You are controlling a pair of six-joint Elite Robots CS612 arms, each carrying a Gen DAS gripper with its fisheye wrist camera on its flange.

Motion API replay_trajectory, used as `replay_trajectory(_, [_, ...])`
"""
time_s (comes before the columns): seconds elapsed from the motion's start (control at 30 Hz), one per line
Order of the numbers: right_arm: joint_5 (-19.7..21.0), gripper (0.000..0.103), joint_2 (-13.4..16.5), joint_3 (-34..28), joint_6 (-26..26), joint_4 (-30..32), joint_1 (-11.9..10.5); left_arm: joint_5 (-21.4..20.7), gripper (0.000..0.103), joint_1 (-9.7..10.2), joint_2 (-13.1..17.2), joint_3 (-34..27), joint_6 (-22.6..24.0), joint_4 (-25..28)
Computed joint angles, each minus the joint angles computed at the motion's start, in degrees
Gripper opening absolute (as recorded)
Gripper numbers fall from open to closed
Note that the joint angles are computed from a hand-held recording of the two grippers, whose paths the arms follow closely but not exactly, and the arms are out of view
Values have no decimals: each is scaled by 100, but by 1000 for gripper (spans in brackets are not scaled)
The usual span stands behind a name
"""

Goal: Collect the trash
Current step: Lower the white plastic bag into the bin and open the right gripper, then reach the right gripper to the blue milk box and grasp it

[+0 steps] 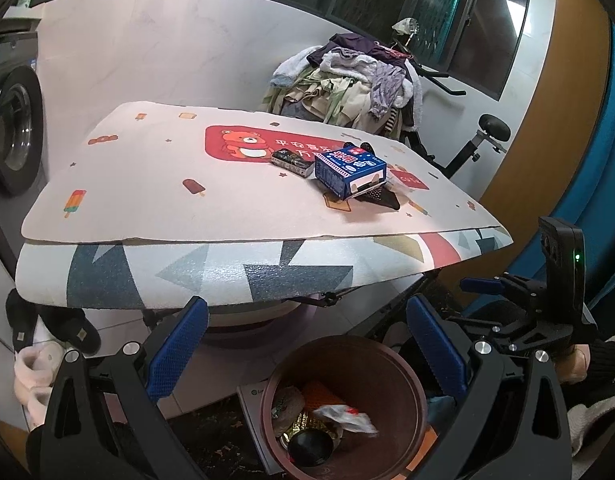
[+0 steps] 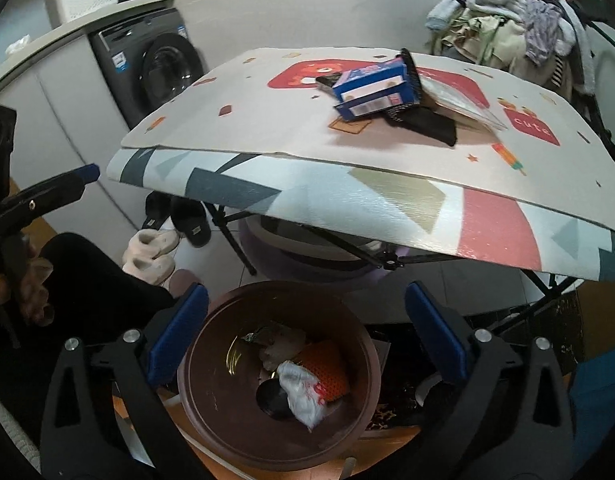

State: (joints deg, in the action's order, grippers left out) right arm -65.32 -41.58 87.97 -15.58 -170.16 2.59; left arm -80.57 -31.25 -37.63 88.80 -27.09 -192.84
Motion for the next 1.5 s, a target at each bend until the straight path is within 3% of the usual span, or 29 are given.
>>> replay_trajectory(0.23, [7, 97, -3, 1, 126, -33, -20, 25, 97, 14, -12, -10, -112, 130])
replay_trajectory(0.43, [65, 97, 62, -176, 548, -115, -111, -58, 97, 72, -9, -50, -328, 225])
replay_trajectory(0.87, [-618, 97, 590, -1538, 621, -6, 61, 139, 97, 271, 29, -319, -660, 211])
replay_trajectory(0.97, [-1042, 97, 785, -2059, 715, 560, 194, 265, 97, 304, 38, -346, -669, 146])
replay_trajectory(1.07, [-1033, 97, 981, -2508, 828, 982, 263, 361, 97, 331, 65, -339, -721, 80])
replay_trajectory(1.4, [-2634, 97, 1920, -4312, 289, 2166, 672, 421, 97, 413, 217, -314, -1130, 39])
replay_trajectory(1.5, [-2692, 95, 2052, -4523, 67, 2327, 682, 353, 97, 449, 255, -343, -1261, 4])
